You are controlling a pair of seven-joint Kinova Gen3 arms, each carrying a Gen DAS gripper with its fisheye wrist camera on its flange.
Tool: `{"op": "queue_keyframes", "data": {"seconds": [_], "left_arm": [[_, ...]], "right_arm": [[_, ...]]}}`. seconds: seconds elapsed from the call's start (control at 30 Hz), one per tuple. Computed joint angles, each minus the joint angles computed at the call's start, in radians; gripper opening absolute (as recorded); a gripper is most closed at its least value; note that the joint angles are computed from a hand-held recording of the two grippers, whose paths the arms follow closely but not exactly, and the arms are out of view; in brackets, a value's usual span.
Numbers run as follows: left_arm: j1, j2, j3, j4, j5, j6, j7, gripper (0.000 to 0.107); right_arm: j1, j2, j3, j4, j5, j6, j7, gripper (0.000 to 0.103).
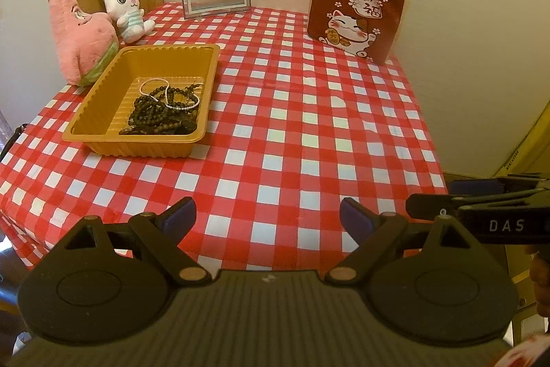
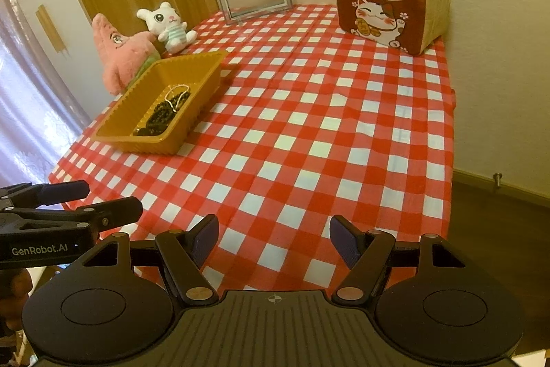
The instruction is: Organize jewelry
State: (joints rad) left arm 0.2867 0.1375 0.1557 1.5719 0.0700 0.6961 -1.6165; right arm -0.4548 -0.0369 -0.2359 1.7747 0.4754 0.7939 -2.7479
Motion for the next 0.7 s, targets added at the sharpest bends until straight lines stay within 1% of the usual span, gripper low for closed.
{"op": "queue_keyframes", "data": {"seconds": [0.7], "left_arm": [[0.000, -0.002, -0.001, 0.002, 0.000, -0.002, 0.000, 0.090]], "right_arm": [[-0.011, 0.009, -0.001, -0.008, 0.009, 0.009, -0.013, 0.071]]}}
